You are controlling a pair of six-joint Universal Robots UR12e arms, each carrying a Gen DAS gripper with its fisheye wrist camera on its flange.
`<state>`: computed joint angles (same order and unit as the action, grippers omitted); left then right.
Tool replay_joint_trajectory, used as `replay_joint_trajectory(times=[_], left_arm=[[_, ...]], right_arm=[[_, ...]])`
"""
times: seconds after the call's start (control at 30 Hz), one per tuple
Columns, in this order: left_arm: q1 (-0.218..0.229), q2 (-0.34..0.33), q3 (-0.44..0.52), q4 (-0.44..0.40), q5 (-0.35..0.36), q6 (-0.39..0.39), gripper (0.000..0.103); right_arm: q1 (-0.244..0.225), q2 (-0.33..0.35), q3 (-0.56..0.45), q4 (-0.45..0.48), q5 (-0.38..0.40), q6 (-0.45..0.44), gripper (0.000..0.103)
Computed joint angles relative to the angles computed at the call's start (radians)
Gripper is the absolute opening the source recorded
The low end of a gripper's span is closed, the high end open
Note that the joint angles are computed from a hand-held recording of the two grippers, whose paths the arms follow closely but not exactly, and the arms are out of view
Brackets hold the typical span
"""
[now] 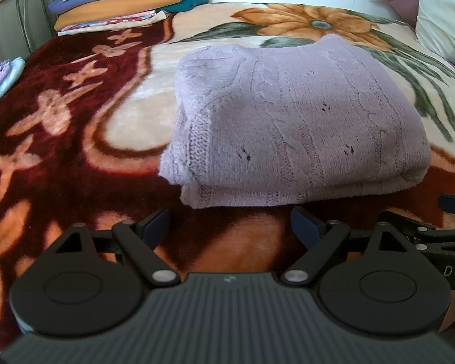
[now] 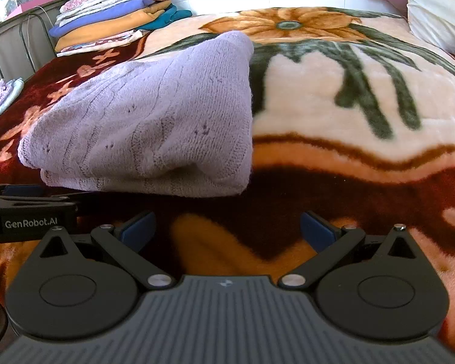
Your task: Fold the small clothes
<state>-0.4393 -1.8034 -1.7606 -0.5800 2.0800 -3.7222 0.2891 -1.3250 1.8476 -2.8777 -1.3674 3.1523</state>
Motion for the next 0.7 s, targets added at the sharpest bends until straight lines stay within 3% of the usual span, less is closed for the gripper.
replay_joint_trajectory(times=[0.7], left_arm=[[-0.001,0.0,-0.004,0.011,0.003,-0.001,0.088]], right_arm=[[0.0,0.0,0.0,0.001,0.0,-0.001,0.103]])
